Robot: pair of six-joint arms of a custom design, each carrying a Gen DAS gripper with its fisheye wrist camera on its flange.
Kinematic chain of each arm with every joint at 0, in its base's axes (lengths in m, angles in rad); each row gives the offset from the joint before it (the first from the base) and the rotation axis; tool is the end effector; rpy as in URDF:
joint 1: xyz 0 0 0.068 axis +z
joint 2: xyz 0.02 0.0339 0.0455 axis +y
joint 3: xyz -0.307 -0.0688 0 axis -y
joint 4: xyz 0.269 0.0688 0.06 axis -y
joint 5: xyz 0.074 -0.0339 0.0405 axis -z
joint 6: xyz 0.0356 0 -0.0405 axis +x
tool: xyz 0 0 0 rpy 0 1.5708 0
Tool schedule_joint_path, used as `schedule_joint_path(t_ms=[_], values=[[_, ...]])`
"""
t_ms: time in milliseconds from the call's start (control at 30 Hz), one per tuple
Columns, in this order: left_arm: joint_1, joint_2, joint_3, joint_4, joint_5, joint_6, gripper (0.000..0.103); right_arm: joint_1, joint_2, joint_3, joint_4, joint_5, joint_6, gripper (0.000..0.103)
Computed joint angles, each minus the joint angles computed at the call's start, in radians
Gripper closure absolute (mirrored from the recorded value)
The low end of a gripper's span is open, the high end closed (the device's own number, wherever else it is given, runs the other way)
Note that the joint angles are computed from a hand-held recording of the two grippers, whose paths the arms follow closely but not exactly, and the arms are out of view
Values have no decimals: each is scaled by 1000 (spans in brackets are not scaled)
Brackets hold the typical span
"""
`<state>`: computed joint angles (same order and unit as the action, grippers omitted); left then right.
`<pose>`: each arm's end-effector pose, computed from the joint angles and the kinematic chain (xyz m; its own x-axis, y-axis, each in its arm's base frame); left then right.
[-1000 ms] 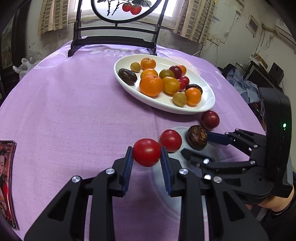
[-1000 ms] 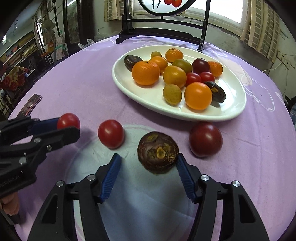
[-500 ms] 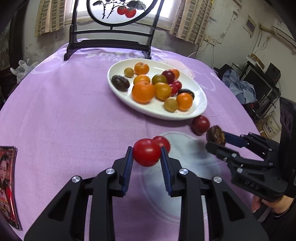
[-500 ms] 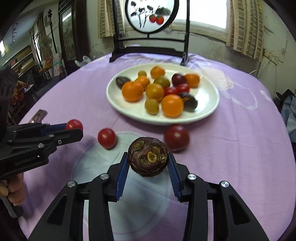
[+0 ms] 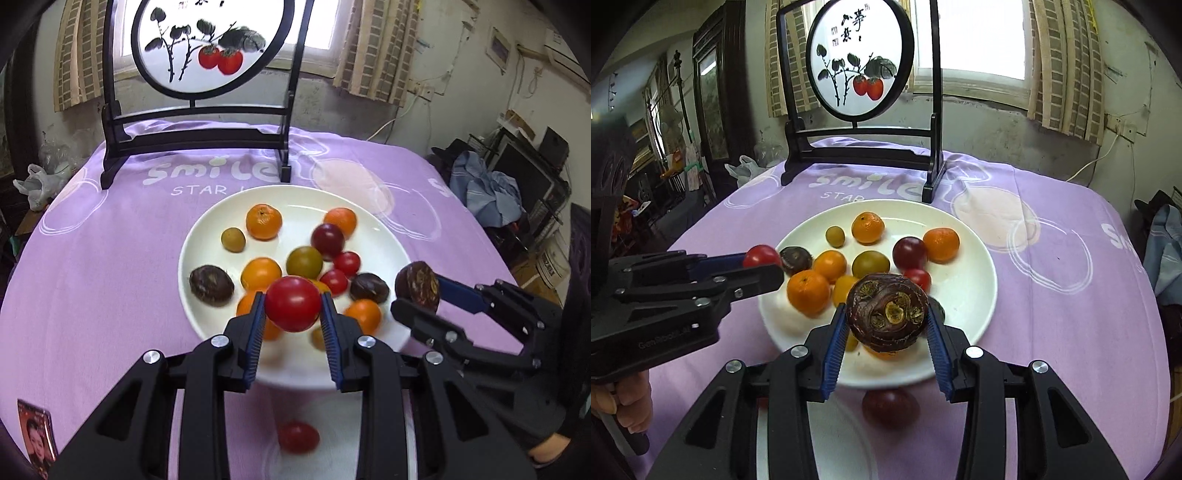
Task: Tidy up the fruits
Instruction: 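Carry both fruits over the white plate and open both grippers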
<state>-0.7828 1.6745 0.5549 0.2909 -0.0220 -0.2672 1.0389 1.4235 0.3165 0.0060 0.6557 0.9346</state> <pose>0.2112 -0.2090 0.1222 -0.6874 0.3115 -0.6561 0.5319 0.8310 -0.1628 0.1177 0.1572 0.1123 -0.7056 0.0581 -0.7063 0.0411 0.9983 0.0411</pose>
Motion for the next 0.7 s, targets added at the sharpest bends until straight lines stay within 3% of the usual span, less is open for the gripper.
schedule_joint_path(t_ms=[200,233,267,300,367,533,700], values=[[61,204,171,-43,48,-17,74,-169,222,36,232,-110,-155,60],[68,222,186,-45,60,-29,68,-190,245,41,249,-128,-162,58],[75,231,192,-43,73,-41,51,-195,253,39,258,-133,-156,56],[78,229,187,-34,77,-53,44,-188,249,28,271,-122,-143,53],[72,206,153,6,55,-52,34,-159,235,14,260,-95,-117,52],[82,126,61,45,63,-80,30,-68,150,-39,180,-32,1,43],[45,25,-53,73,19,-84,25,61,90,-59,35,21,160,43]])
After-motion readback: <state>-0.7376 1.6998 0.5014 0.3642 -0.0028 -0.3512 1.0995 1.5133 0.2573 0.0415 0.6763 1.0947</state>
